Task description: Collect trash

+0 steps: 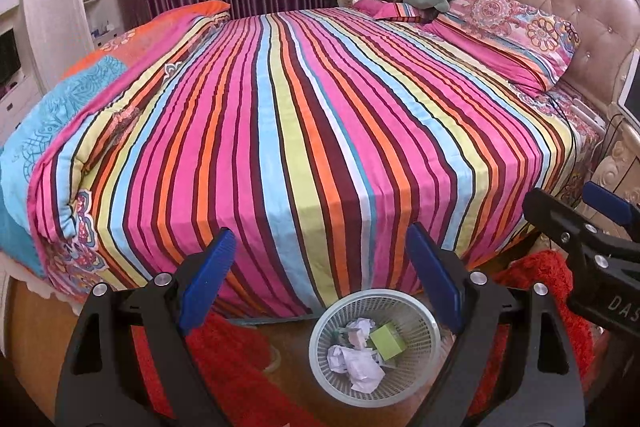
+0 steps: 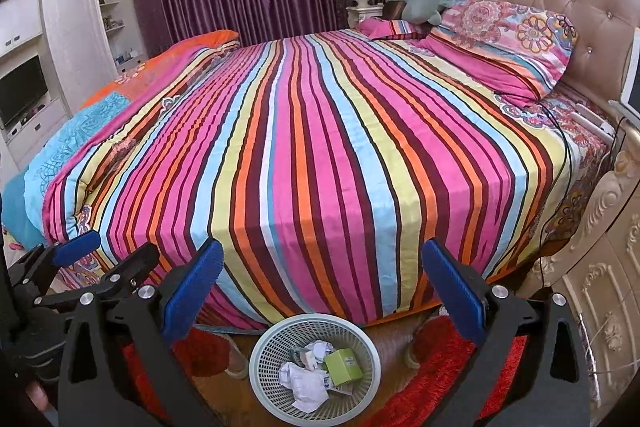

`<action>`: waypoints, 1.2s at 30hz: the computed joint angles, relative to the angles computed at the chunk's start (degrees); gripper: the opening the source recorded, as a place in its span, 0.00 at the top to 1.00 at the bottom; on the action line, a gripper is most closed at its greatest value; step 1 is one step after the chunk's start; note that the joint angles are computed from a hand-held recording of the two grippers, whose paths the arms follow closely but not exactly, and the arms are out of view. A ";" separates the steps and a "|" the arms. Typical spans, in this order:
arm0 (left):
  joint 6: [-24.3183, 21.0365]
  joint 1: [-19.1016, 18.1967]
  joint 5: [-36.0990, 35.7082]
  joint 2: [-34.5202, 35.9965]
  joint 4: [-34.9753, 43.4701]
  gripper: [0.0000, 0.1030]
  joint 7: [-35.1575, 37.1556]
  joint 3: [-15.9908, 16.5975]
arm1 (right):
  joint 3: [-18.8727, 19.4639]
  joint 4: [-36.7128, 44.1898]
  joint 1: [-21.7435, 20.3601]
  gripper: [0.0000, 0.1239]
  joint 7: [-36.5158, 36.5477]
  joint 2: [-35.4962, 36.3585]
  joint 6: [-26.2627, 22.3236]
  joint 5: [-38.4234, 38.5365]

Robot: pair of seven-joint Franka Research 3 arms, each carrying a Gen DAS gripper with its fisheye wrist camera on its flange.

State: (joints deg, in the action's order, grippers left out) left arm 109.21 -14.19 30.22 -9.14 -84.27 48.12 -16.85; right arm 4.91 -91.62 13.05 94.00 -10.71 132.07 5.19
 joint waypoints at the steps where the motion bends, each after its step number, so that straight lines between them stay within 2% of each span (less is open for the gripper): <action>1: -0.43 -0.05 0.65 0.20 0.30 0.18 0.13 -0.25 | -0.04 0.01 0.00 0.23 -0.11 0.01 0.03 0.03; 6: -1.80 -0.63 2.62 0.86 1.35 0.18 0.50 -0.75 | -0.12 -0.29 -0.06 0.23 -0.20 -0.10 0.34 0.08; 22: 2.34 -0.28 -3.11 -0.38 -0.11 0.18 1.84 0.71 | -0.16 -0.22 -0.45 0.23 0.49 0.00 1.03 -0.63; 27: 2.26 0.42 1.48 -1.01 -1.03 0.18 -0.95 -0.52 | -0.12 -0.74 -0.53 0.23 0.90 -0.26 1.95 -0.80; 32: 2.70 0.53 -1.67 -1.32 -1.08 0.18 -0.90 0.47 | -0.27 -0.17 -0.62 0.23 0.89 0.04 1.62 -0.50; 36: 2.46 0.69 -0.74 -0.97 -0.34 0.18 -0.92 0.06 | -0.28 -0.04 -0.64 0.23 0.92 0.10 1.65 -0.54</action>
State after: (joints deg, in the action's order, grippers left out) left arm 111.66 -13.50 29.48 -10.11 -84.60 47.19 -16.78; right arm 4.63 -91.66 12.41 94.92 -10.62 133.72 4.65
